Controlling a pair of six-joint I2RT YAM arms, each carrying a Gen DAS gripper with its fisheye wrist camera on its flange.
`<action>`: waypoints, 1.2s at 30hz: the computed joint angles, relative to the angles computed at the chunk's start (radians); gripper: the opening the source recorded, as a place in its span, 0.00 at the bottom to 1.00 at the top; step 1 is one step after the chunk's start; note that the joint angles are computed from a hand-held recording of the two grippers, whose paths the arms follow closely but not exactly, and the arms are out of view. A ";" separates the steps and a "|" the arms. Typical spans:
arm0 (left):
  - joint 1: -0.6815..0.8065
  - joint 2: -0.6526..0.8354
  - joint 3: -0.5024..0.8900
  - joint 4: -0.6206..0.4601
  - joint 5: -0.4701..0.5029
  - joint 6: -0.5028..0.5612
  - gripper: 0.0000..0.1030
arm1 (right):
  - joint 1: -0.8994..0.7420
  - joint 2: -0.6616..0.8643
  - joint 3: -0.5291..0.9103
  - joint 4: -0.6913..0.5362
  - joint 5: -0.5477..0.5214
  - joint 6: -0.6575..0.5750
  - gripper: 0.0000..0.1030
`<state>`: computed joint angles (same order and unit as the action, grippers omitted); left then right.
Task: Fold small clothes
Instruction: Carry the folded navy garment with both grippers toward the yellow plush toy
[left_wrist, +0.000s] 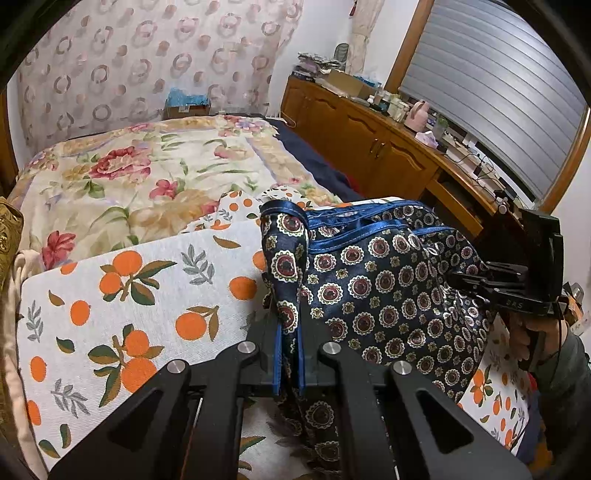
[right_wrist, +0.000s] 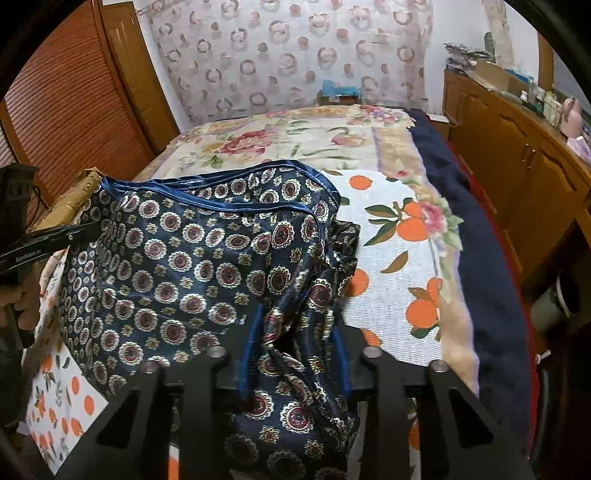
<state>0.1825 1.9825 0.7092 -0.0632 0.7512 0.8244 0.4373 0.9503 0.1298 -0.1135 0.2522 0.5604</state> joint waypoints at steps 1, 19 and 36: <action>0.002 -0.005 -0.002 0.000 0.001 0.001 0.07 | -0.003 -0.011 -0.006 0.002 -0.012 0.002 0.21; 0.336 -0.167 0.081 -0.398 0.235 0.270 0.07 | 0.319 -0.032 0.127 -0.005 0.234 0.056 0.08; 0.739 0.104 0.542 -0.535 0.338 0.241 0.07 | 0.304 0.745 0.821 0.307 0.070 -0.417 0.08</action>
